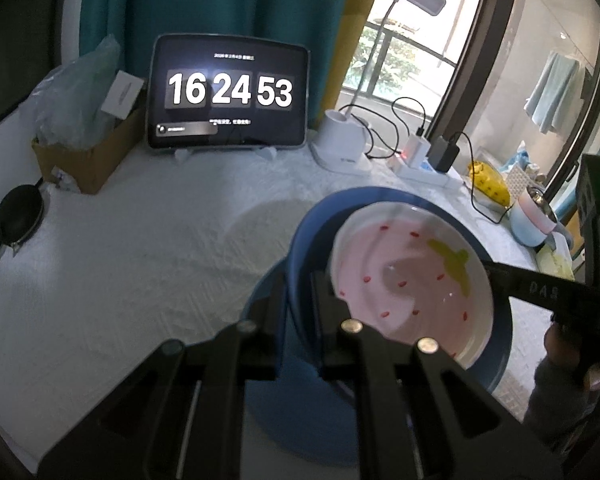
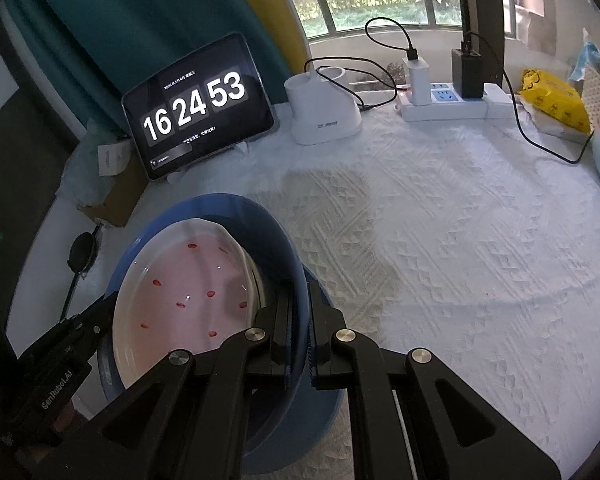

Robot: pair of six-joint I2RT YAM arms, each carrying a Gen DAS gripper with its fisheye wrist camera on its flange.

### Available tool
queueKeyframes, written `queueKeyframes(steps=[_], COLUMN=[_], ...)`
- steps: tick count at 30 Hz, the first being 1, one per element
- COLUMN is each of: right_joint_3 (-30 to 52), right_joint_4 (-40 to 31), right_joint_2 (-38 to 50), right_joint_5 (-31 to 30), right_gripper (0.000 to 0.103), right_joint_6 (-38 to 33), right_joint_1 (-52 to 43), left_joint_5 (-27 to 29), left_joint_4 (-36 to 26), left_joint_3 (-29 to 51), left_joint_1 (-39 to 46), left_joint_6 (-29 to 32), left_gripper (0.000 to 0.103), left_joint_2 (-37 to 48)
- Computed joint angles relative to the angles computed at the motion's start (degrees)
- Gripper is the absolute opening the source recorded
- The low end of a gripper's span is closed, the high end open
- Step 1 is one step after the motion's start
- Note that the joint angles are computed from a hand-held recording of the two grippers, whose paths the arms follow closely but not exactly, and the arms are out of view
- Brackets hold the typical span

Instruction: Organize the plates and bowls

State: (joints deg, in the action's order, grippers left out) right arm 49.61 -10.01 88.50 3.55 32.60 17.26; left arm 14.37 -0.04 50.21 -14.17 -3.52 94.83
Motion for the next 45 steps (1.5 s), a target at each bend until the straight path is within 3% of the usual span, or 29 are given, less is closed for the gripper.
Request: queueKeyframes(steps=[13, 17, 27, 38, 40, 42, 45], right_joint_3=[-0.2, -0.3, -3.3, -6.8, -7.5, -8.3, -9.4], right_joint_4=[0.1, -0.5, -0.8, -1.6, -1.9, -2.1, -2.7], right_joint_2=[0.0, -0.3, -5.2, -10.5, -11.8, -13.1, -15.1], right_joint_5=[1.2, 2.5, 5.5, 7.2, 7.7, 8.2, 9.2], right_gripper=[0.009, 0.013, 0.038, 0.041, 0.042, 0.043, 0.045], right_joint_6=[-1.1, -0.8, -0.3, 0.0, 0.0, 0.2, 0.5], right_joint_1=[0.3, 0.8, 1.4, 2.3, 2.8, 3.3, 3.8], left_joint_5=[-2.2, -3.5, -5.4, -6.0, -6.3, -6.1, -5.8], left_joint_4=[0.6, 0.6, 1.5, 2.2, 2.0, 1.9, 1.7], left_joint_3=[-0.5, -1.2, -4.2, -8.6, -9.0, -9.6, -10.7], left_joint_1=[-0.6, -0.9, -1.6, -2.5, -3.0, -3.3, -4.0], left_joint_6=[-0.2, -0.8, -0.7, 0.0, -0.2, -0.4, -0.8], left_gripper=[0.014, 0.014, 0.017, 0.019, 0.023, 0.044, 0.047], left_joint_2=[-0.3, -1.7, -5.3, -11.3, -12.2, -13.0, -14.6])
